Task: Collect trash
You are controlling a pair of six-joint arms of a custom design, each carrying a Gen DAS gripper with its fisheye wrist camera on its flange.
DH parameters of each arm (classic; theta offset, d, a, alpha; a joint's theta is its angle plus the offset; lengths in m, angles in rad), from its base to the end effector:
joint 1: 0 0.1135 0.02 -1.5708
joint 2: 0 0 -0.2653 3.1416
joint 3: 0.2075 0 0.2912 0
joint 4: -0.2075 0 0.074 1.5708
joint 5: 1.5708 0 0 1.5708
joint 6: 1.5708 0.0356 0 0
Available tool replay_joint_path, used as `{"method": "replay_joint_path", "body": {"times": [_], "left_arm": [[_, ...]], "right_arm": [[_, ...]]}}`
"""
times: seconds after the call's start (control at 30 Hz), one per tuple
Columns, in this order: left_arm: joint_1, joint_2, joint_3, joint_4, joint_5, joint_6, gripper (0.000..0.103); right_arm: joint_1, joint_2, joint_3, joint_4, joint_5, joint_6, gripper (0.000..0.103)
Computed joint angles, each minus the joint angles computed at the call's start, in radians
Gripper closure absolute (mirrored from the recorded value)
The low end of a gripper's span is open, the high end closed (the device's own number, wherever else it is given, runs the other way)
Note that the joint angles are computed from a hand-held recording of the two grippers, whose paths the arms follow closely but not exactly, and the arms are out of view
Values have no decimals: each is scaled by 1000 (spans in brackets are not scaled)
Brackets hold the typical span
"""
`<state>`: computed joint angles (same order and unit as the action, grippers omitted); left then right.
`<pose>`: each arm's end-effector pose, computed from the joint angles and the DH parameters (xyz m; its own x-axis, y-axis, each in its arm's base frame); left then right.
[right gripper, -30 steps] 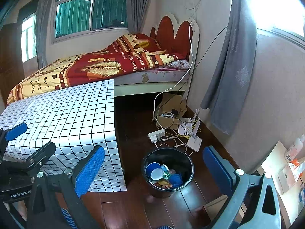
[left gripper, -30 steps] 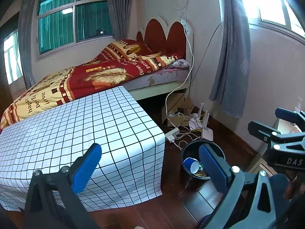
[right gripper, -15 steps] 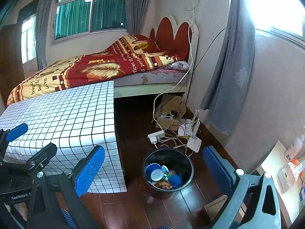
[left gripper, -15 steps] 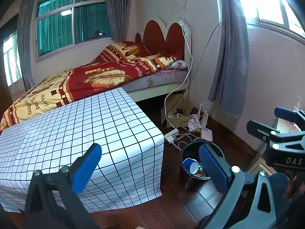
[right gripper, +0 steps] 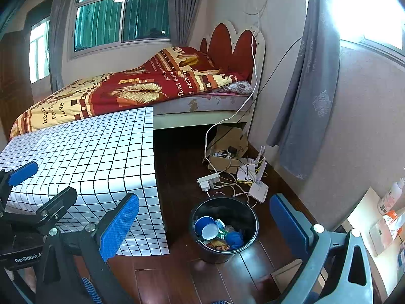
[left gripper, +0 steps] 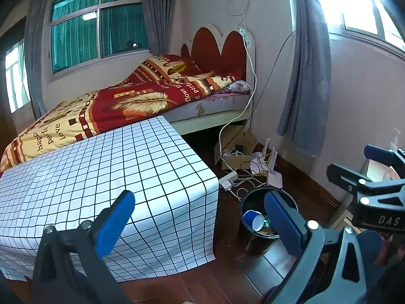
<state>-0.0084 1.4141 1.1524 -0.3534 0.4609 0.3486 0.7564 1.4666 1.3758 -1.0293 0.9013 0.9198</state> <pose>0.3557 -0.0188 0.2987 -0.4157 0.3094 -0.8553 0.5456 0.8372 0.0378 0.2544 0.2017 0.3248 -0.5379 0.1712 -0.8254 0.4132 0.9070 -0.0812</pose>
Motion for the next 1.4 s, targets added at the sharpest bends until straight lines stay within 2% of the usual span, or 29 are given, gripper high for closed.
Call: {"method": "replay_joint_path", "body": {"times": [1.4], "left_arm": [[-27,15,25,-15,-9,-16,0]], "right_arm": [[6,21,12,3,1,-2,0]]}}
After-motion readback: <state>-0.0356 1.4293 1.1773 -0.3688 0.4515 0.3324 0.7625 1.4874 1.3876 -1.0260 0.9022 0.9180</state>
